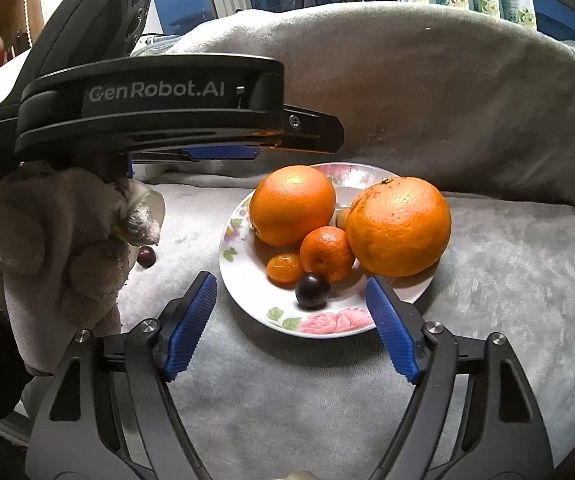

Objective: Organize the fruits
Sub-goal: 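Carry the plum onto the plate with the right gripper while the left gripper places the kiwi, then withdraw both grippers from the plate toward the remaining plum and kiwi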

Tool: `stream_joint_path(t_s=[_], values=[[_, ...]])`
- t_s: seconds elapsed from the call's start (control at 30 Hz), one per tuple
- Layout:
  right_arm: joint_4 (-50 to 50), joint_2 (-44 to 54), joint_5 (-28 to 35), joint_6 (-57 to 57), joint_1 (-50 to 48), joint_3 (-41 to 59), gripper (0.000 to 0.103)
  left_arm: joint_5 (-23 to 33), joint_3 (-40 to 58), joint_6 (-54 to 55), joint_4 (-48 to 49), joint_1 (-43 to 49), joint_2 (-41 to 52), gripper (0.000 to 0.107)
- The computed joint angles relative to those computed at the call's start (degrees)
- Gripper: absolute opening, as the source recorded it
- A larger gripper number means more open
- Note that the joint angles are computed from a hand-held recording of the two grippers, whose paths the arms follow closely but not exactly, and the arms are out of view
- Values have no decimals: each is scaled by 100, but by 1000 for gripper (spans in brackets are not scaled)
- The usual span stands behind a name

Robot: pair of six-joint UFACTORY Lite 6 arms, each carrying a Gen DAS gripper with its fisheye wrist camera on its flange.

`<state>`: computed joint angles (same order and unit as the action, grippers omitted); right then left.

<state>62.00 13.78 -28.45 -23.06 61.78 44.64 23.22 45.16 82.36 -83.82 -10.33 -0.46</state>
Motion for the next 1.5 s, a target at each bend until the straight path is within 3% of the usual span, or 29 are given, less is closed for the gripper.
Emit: stream_joint_path(t_s=[0.3, 0.7, 1.03, 1.27, 1.5], values=[[296, -297, -111, -145, 123, -161, 85, -172, -164, -370, 287, -50, -329, 80], [992, -656, -229, -697, 507, -242, 88, -388, -714, -1047, 900, -83, -1473, 80], [1554, -720, -344, -1101, 865, -142, 89, -197, -1260, -1750, 1747, 327, -2562, 80], [1791, -725, -328, -1397, 1041, 33, 89, 611, -1705, -1595, 2026, 1443, -3457, 80], [1587, -570, -222, -1327, 1110, 239, 89, 2237, -1857, -463, 1879, 3885, -3829, 80]])
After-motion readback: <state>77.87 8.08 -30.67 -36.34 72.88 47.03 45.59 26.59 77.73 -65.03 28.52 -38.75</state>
